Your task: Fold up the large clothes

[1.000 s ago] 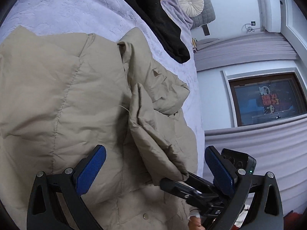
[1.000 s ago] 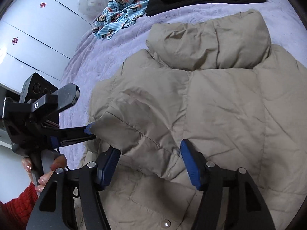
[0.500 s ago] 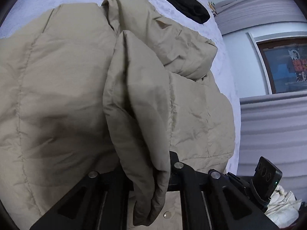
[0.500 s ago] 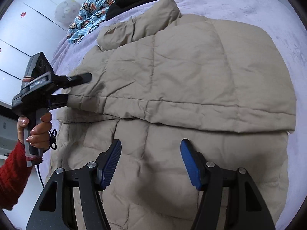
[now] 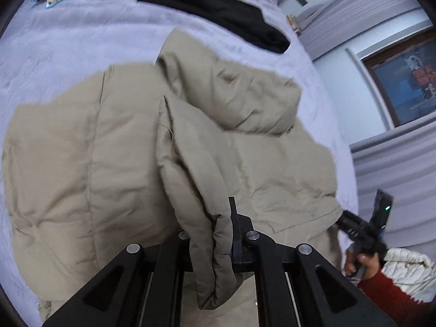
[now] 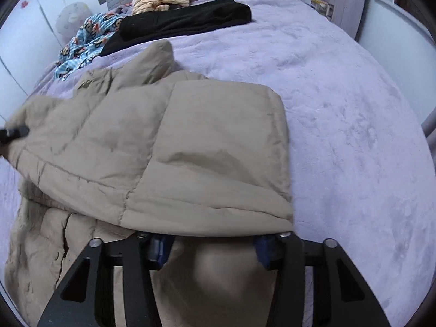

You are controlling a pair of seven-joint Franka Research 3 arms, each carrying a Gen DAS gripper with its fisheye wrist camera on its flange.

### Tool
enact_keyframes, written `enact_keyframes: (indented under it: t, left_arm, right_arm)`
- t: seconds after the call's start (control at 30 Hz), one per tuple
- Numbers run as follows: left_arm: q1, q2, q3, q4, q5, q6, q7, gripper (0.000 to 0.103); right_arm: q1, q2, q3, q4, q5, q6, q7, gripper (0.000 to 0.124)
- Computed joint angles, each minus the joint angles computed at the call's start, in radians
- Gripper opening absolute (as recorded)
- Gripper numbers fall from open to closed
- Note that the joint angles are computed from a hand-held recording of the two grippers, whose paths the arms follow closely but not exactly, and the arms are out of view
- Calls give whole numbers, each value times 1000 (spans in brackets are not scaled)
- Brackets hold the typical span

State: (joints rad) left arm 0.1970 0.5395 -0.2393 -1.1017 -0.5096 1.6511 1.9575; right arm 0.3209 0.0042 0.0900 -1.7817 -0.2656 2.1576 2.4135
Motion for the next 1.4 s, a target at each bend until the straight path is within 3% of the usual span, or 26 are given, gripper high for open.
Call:
enact_keyframes:
  t: [0.13,0.23,0.37,0.43,0.47,0.5,0.53,0.63,0.73,0.77,0.8,0.9,0.97,1.07,1.17,1.27,1.4]
  left_arm:
    - [-14,-68,15,-163,14,90,13,11]
    - [-11,-75,32,-147,38,78,3,18]
    - [-22,-91,64,-125,134,124,-7,18]
    - [-33,-126,86,-156,208,188,-12,18]
    - [-28,-125,90,-145,221,196,-11,18]
    - [-18,-129,88,-141,216,198,-6,18]
    - [-9,-132,86,-136,206,198,-4,18]
    - [7,-148,74,-132,170,207,6,18]
    - [-14,-150,52,-129,134,232,0,18]
    - [-32,-147,49,-134,143,248,-6,18]
    - [-51,-146,51,-142,168,264,-12,18]
    - [-110,-153,63,-212,266,341,-44,18]
    - [-128,-148,67,-246,313,370,-58,18]
    - [-116,-140,53,-261,289,386,-31,18]
    - [-119,-129,53,-245,301,379,-30,18]
    - [-126,-123,61,-214,322,347,-75,18]
    - [-129,-178,74,-260,376,380,-76,18]
  right_arm:
    - [-21,-28,-10,-100,70,84,23,36]
    - [-21,-20,-1,-98,44,85,59,36]
    - [-21,-21,-2,-88,67,69,51,36]
    - [-18,-12,0,-50,100,17,47,41]
    - [-13,-9,4,-21,113,-32,43,48]
    - [-7,-14,8,-5,122,-69,34,63]
    - [2,-30,15,-3,132,-89,21,68]
    - [28,-87,39,-22,154,-78,-30,69]
    - [20,-120,57,-31,65,-47,16,62]
    - [8,-119,56,-26,30,-39,44,45]
    - [-7,-110,48,-19,9,-23,79,36]
    - [-44,-62,14,-14,14,74,138,32]
    - [-53,5,-2,28,15,48,116,32]
    - [-56,62,-29,36,54,36,84,28]
    - [-52,44,-42,-17,42,84,93,28]
    - [-50,48,-43,4,43,58,96,28]
    - [-34,18,-34,19,17,-5,151,33]
